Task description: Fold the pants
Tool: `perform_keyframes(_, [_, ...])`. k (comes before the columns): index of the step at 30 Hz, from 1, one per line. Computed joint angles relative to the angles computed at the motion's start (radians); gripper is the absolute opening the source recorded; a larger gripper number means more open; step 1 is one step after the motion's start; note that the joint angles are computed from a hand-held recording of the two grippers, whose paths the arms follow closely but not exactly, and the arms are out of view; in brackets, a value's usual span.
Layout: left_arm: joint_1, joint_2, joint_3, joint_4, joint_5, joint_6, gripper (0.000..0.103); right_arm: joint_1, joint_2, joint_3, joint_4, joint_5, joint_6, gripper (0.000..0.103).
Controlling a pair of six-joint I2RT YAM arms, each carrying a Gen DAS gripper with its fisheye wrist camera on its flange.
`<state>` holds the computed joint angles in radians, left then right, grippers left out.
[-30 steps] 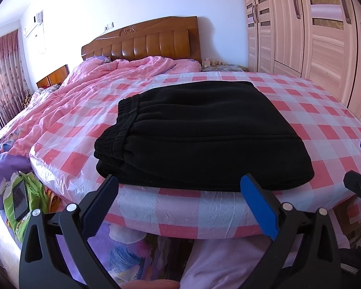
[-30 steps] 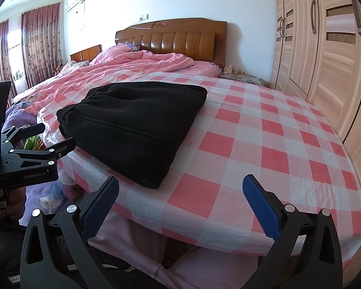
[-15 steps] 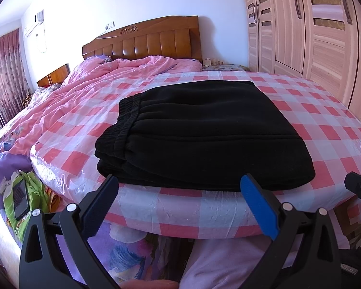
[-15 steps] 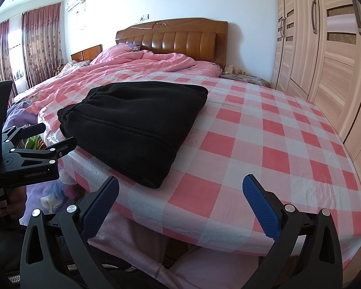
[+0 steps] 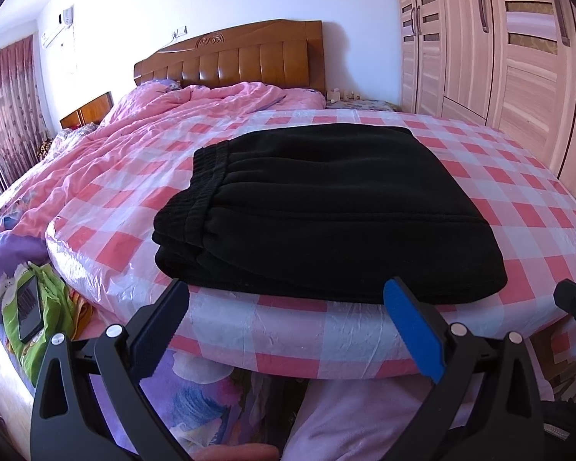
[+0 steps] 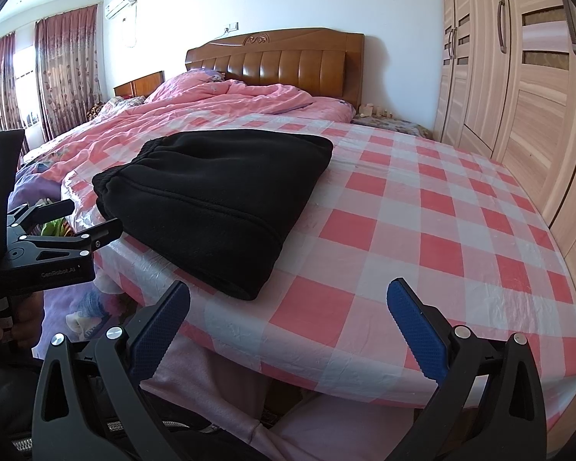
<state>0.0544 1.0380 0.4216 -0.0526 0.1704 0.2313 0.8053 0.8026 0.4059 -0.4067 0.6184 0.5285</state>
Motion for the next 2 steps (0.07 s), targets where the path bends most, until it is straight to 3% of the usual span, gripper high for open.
perform_keyframes(2, [0.0, -0.003, -0.001, -0.001, -0.001, -0.001, 0.101, 0.001, 0.0, 0.0, -0.001, 0.001, 0.001, 0.099])
